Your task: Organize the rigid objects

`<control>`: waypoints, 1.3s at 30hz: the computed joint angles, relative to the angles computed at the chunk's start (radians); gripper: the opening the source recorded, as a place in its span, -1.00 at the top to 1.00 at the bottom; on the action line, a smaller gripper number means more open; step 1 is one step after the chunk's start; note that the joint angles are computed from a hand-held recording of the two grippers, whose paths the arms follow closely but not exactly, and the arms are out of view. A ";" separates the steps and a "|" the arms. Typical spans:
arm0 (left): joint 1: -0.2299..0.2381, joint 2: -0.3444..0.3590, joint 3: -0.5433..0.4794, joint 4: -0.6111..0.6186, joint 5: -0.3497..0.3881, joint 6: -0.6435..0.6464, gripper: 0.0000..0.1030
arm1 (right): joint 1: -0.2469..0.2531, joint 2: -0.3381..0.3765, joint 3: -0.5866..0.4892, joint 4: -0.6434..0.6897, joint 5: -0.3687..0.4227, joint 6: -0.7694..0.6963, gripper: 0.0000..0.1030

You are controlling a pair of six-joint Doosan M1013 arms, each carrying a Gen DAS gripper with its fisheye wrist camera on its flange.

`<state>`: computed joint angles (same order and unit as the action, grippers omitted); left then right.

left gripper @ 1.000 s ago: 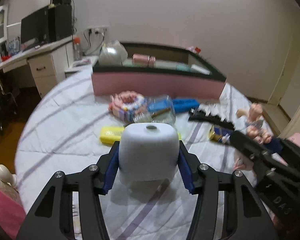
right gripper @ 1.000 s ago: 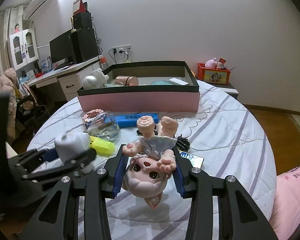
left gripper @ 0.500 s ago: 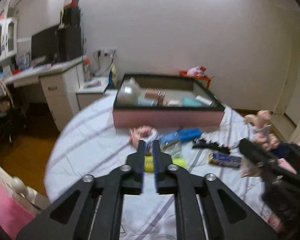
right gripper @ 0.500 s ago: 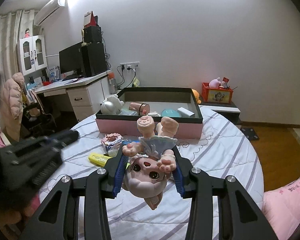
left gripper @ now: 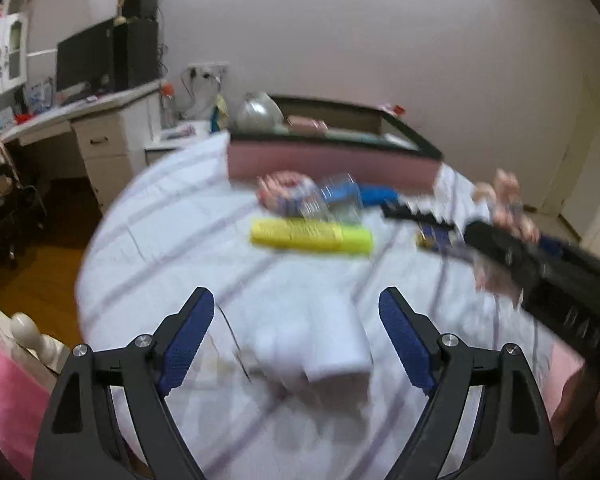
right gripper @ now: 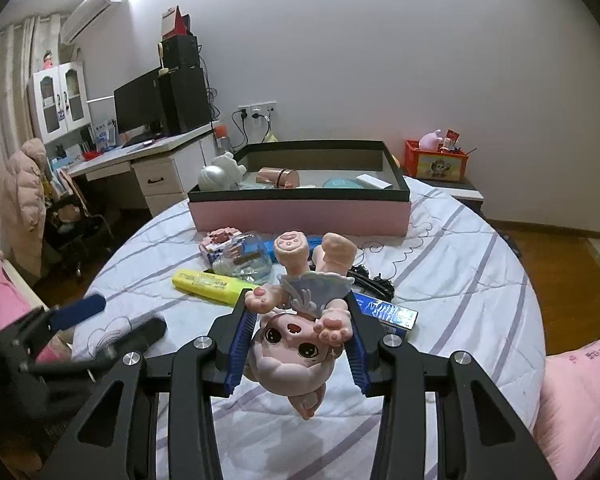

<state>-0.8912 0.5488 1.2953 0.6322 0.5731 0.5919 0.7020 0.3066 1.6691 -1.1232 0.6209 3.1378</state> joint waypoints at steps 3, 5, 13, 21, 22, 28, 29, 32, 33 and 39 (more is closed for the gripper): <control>-0.011 0.009 0.002 -0.023 0.032 0.046 -0.67 | 0.007 -0.003 0.005 0.015 -0.002 -0.013 0.17; -0.016 0.010 0.007 0.001 0.042 0.024 -0.60 | 0.013 -0.004 0.009 0.026 0.002 -0.024 0.17; -0.002 0.044 -0.051 -0.043 0.071 0.058 -0.45 | 0.021 -0.007 0.013 0.049 0.017 -0.041 0.17; 0.009 0.040 -0.049 -0.023 0.015 0.012 -0.44 | 0.009 -0.006 0.012 0.073 0.017 -0.056 0.17; 0.006 0.037 -0.042 0.023 0.014 -0.049 -0.44 | 0.008 -0.006 0.012 0.076 0.014 -0.057 0.17; -0.002 0.009 -0.020 0.175 0.000 -0.178 -0.44 | 0.006 -0.007 0.012 0.061 0.007 -0.040 0.17; -0.006 0.005 -0.020 0.208 0.001 -0.201 -0.44 | 0.008 -0.008 0.013 0.048 0.008 -0.028 0.17; -0.014 -0.010 -0.021 0.277 -0.016 -0.247 -0.44 | 0.013 -0.016 0.011 0.004 0.004 0.001 0.17; -0.018 -0.014 -0.023 0.311 -0.016 -0.265 -0.44 | 0.015 -0.018 0.010 -0.009 0.005 0.009 0.17; -0.042 -0.040 -0.024 0.477 0.009 -0.360 -0.44 | 0.038 -0.046 0.007 -0.146 0.040 0.100 0.17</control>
